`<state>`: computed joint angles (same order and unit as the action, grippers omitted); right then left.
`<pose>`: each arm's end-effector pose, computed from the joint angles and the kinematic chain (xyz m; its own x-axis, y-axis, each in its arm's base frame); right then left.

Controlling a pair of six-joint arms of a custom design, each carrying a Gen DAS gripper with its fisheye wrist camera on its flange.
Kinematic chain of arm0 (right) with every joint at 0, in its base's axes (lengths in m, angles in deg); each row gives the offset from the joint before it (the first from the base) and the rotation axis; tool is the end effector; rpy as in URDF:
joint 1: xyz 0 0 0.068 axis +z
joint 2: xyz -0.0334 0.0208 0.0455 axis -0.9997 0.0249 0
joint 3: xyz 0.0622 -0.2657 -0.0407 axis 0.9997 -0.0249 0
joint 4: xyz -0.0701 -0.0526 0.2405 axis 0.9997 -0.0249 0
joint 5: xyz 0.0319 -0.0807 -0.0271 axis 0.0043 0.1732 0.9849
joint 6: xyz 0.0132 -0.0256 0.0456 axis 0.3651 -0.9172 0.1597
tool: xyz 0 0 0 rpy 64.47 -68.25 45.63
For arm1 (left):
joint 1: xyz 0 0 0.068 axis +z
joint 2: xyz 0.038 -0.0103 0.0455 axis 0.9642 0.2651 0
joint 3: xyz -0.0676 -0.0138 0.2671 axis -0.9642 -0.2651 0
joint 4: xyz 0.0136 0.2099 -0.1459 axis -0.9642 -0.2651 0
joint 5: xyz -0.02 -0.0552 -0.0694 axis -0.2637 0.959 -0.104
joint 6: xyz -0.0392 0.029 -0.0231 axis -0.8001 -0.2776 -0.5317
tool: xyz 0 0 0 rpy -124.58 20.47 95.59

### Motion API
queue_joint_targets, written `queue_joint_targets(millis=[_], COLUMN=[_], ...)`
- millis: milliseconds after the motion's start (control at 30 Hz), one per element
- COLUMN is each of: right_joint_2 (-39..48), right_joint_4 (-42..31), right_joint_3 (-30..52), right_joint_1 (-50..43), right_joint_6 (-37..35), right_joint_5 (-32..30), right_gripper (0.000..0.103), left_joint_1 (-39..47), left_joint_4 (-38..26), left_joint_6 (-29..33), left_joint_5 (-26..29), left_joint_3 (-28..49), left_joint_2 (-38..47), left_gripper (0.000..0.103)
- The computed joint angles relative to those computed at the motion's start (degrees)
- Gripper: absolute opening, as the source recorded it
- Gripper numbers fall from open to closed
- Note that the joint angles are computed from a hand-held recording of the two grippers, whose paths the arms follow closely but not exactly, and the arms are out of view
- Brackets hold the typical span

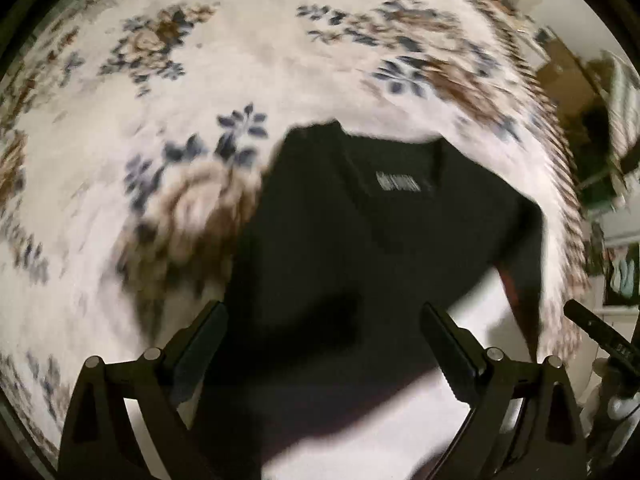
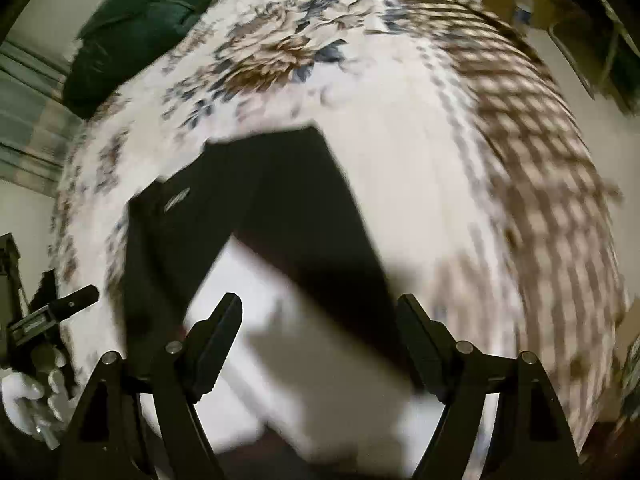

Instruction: Fold small clothes

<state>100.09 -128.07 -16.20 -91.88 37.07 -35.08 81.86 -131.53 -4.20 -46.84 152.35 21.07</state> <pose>0.2951 -0.0095 0.2181 -0.8967 0.4054 -0.1779 0.3464 0.8927 0.2882 0.3612 0.0390 0.2028 -0.9852 0.0999 -0.1396 0.1219 0.9796 -0.1596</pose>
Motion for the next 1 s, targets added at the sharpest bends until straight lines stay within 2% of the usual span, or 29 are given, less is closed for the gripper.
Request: queue_joint_targets(millis=[67,133,267,300,333,367,400,467,533,600,700,800,867,933,1000], right_joint_2=[12.2,20.7,32.7,35.0,35.0,34.6,34.0,29.2,22.6,16.3,2.6,-14.7,-27.0,-38.0,-48.0], right_joint_4=[2.9,3.3,0.7,0.5,1.6,2.7,2.9,6.6,9.9,11.5,10.7,4.3,-3.4,-11.2,-18.3], right_joint_3=[8.3,14.7,24.9,26.8,26.3,26.0,25.4,20.4,14.3,9.7,1.7,-5.4,-9.5,-14.0,-19.6], right_joint_1=[-0.7,-1.9,-2.3,-2.0,-1.5,-0.7,-0.3,0.0,-0.3,-0.7,-0.3,3.4,7.1,10.3,15.0], right_joint_6=[-1.6,-3.0,-4.6,-4.9,-5.7,-6.6,-7.0,-7.1,-7.4,-7.3,-9.8,-13.4,-15.2,-13.6,-10.5], right_joint_5=[-0.1,-2.7,-7.1,-7.3,-7.4,-6.2,-5.5,-6.1,-6.3,-6.5,-5.7,-1.9,1.4,2.5,3.8], right_gripper=[0.081,0.081,0.081,0.079,0.056,0.038,0.027,0.023,0.02,0.019,0.018,0.018,0.018,0.018,0.019], left_joint_1=[-1.2,-2.1,-0.9,-0.5,-0.3,-0.1,0.0,-0.3,0.6,2.6,8.4,18.7,27.6,38.2,46.8], left_joint_4=[-0.1,-0.4,-3.3,-2.0,-0.7,1.6,2.5,5.4,7.9,7.2,2.9,-9.1,-19.2,-26.8,-27.7], left_joint_6=[-1.0,-1.2,-1.0,-0.5,0.3,1.6,2.9,4.4,6.7,8.9,14.4,24.5,33.8,44.5,52.0], left_joint_5=[-1.0,-3.2,-0.3,1.2,2.3,3.9,5.4,5.7,8.3,11.9,18.4,24.6,24.7,21.4,15.1], left_joint_3=[6.7,12.4,19.0,18.1,16.7,13.9,12.2,6.8,1.2,-2.3,-7.4,-10.3,-12.4,-16.6,-21.6], left_joint_2=[7.8,14.7,23.8,23.6,22.8,20.7,19.2,14.0,7.4,1.3,-10.8,-20.9,-25.4,-28.5,-30.1], left_gripper=[0.098,0.098,0.098,0.098,0.096,0.07,0.029,0.018,0.016,0.015,0.015,0.015,0.015,0.016,0.021])
